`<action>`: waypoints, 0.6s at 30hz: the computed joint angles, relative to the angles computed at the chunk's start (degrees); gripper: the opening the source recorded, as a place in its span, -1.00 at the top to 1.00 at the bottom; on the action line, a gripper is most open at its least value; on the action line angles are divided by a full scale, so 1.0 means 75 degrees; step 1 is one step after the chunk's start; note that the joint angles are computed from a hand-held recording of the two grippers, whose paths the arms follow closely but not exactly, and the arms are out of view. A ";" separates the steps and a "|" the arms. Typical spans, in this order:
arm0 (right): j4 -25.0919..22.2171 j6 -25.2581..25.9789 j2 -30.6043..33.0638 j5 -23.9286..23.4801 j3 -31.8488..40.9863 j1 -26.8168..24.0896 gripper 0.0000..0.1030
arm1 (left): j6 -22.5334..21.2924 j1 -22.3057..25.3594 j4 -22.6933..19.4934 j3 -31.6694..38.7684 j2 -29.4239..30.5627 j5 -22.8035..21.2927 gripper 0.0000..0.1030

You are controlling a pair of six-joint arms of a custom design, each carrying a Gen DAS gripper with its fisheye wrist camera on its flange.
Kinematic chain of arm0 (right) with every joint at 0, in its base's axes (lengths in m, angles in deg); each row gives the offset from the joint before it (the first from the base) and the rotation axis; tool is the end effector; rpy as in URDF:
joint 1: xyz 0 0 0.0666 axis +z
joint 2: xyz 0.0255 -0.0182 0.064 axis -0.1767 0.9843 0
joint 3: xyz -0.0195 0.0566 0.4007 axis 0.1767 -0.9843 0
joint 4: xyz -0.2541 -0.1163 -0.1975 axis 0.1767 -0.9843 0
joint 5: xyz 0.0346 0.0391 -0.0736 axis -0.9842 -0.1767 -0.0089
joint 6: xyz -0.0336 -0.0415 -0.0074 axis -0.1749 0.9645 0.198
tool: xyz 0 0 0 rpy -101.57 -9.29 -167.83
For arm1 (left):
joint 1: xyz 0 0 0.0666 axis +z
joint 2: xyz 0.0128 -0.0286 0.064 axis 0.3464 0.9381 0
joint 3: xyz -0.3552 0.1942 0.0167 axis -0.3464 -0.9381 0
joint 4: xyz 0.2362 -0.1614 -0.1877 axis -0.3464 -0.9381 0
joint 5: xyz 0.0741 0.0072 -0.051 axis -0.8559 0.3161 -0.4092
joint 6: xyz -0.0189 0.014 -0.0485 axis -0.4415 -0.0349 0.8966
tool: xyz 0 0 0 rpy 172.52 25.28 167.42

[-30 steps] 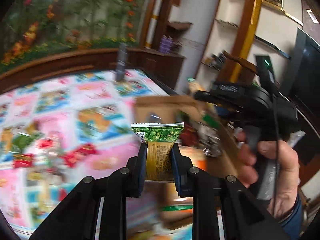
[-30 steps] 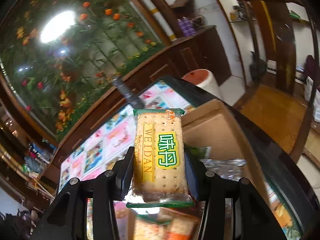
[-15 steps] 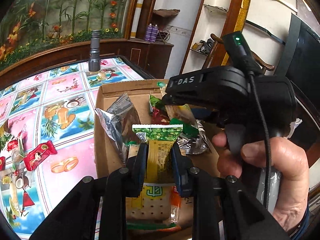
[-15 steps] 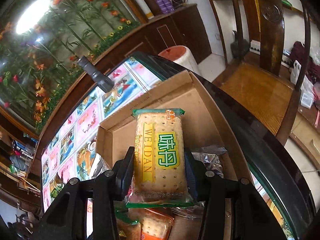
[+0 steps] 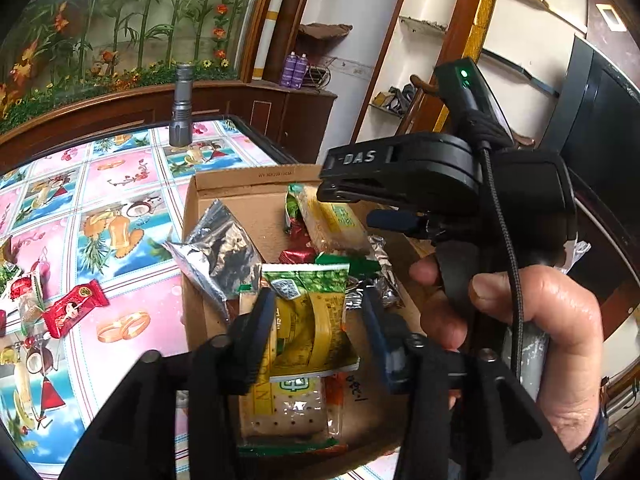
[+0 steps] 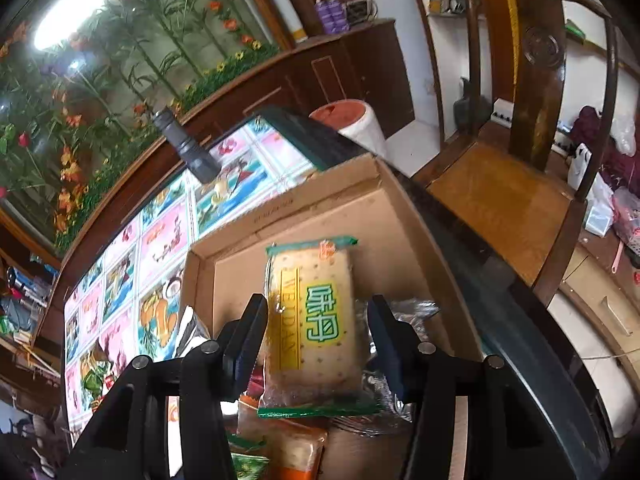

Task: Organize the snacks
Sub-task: 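Open the left tool over the box while the right tool releases the WEIDAN pack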

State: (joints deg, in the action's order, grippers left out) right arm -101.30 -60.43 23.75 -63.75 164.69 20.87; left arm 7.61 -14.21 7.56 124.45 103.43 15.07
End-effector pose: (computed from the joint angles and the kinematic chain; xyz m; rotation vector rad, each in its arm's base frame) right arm 0.5012 0.2905 0.4009 0.5226 2.3738 0.3395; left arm 0.4471 -0.3109 0.3741 0.4336 2.2348 -0.5483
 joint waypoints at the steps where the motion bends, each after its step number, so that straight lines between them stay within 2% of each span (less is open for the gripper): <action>1: 0.0100 -0.0019 -0.0057 0.0042 -0.0066 0.0005 -0.11 | 0.0012 0.0016 0.0054 -0.0051 -0.0069 0.0022 0.05; 4: 0.0233 -0.0083 -0.0166 0.0342 -0.0168 0.0042 -0.12 | 0.0006 0.0060 0.0125 -0.0152 -0.0224 0.0077 0.03; 7: 0.0762 -0.0024 -0.0331 0.0468 -0.0402 0.0102 -0.12 | -0.0006 0.0143 0.0204 -0.0305 -0.0435 0.0116 0.02; 11: 0.1400 0.0448 -0.0388 0.0600 -0.0469 0.0302 -0.12 | 0.0049 0.0399 0.0307 -0.0573 -0.0757 0.0131 -0.05; 14: 0.1883 0.1010 -0.0339 0.0440 -0.0438 0.0499 -0.12 | 0.0073 0.0752 0.0253 -0.0787 -0.1015 0.0120 -0.05; 18: 0.2096 0.1686 -0.0037 -0.0227 -0.0099 0.0723 -0.12 | 0.0107 0.1473 0.0145 -0.1137 -0.1343 -0.0149 -0.05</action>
State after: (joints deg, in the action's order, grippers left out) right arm -85.58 -47.78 23.47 -65.45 163.95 26.29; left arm 8.41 -3.16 8.65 115.93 93.36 13.95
